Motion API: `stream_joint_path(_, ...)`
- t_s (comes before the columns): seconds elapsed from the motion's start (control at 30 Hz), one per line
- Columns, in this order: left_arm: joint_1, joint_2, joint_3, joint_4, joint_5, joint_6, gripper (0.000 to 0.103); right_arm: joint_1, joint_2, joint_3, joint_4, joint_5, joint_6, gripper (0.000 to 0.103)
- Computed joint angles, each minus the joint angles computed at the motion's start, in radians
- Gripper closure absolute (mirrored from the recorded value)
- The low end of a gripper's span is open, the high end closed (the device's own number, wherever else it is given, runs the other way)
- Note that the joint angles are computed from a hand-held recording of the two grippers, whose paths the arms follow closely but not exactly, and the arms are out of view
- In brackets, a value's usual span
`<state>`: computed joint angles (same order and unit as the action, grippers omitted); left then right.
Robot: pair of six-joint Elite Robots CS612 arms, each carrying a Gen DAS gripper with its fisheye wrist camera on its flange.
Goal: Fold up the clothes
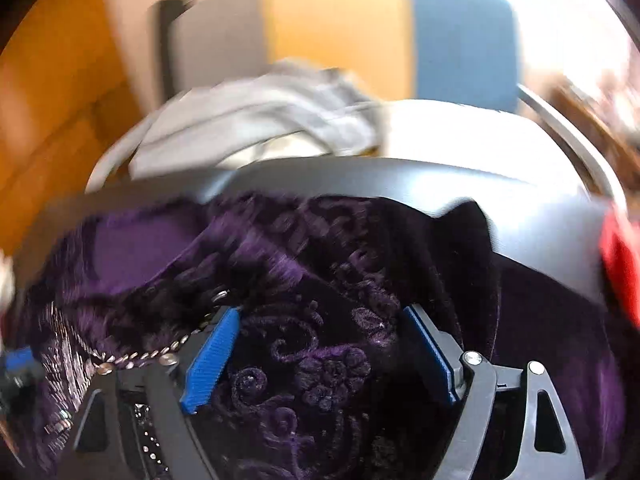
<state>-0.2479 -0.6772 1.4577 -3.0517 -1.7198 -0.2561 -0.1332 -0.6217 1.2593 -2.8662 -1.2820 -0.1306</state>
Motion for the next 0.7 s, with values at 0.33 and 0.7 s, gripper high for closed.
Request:
stream_joint_path(0.33,0.01,0.046,-0.181,0.236,0.261,-0.086,0.073,0.019,-0.007,0.0,0.005,-0.149,0.008,0.004)
stream_joint_path(0.7,0.022,-0.072,-0.035,0.186,0.284,-0.196,0.069,0.015,0.0,-0.001,-0.001,-0.133,0.0,0.0)
